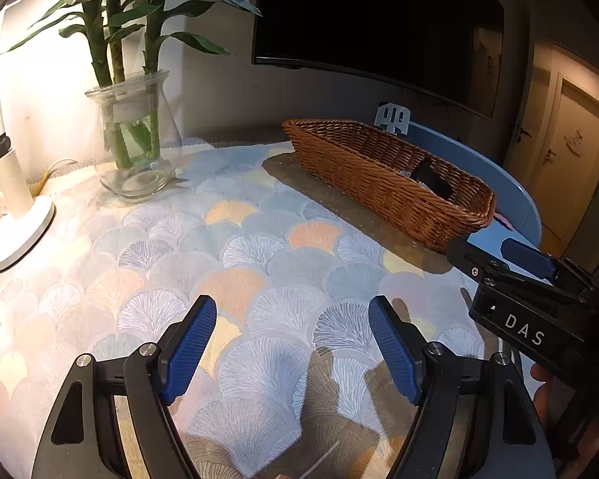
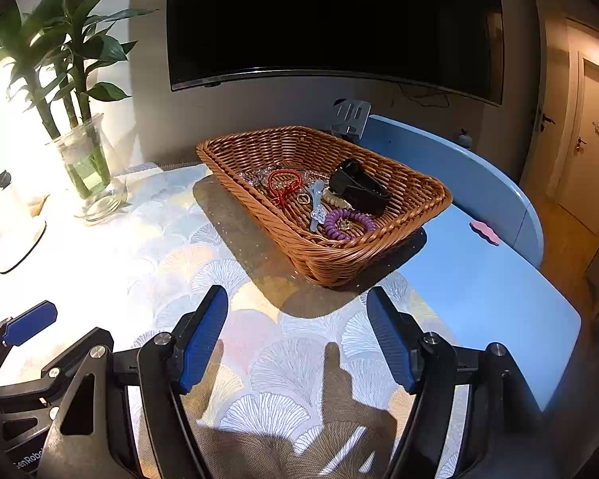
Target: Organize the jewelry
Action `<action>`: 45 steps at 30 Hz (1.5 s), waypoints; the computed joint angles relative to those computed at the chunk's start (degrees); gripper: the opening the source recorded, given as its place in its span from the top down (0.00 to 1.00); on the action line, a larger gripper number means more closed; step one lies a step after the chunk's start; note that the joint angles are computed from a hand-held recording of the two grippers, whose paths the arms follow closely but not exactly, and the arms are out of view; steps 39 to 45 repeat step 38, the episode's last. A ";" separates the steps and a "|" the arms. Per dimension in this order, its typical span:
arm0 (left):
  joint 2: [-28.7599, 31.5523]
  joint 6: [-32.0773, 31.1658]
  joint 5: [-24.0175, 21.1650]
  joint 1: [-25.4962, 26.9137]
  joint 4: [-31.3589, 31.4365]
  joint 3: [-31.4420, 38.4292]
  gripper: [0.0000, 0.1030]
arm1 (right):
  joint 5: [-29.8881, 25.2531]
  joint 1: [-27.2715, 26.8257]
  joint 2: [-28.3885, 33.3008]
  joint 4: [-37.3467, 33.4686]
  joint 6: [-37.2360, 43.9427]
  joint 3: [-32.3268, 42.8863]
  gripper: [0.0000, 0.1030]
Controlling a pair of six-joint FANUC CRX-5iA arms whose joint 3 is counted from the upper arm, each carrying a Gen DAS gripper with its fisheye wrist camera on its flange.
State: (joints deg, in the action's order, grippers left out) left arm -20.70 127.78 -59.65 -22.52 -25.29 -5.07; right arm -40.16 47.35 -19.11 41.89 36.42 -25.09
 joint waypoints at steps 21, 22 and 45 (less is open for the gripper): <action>0.04 -0.19 -0.45 0.39 0.23 0.04 0.23 | -0.39 0.12 0.22 -0.08 0.55 0.23 0.28; 0.03 -0.22 -0.45 0.39 0.23 0.03 0.23 | -0.33 0.10 0.22 -0.01 0.57 0.18 0.28; -0.26 2.83 -1.53 0.58 -0.99 0.07 0.23 | -0.01 -0.15 0.40 -0.27 1.39 0.37 0.28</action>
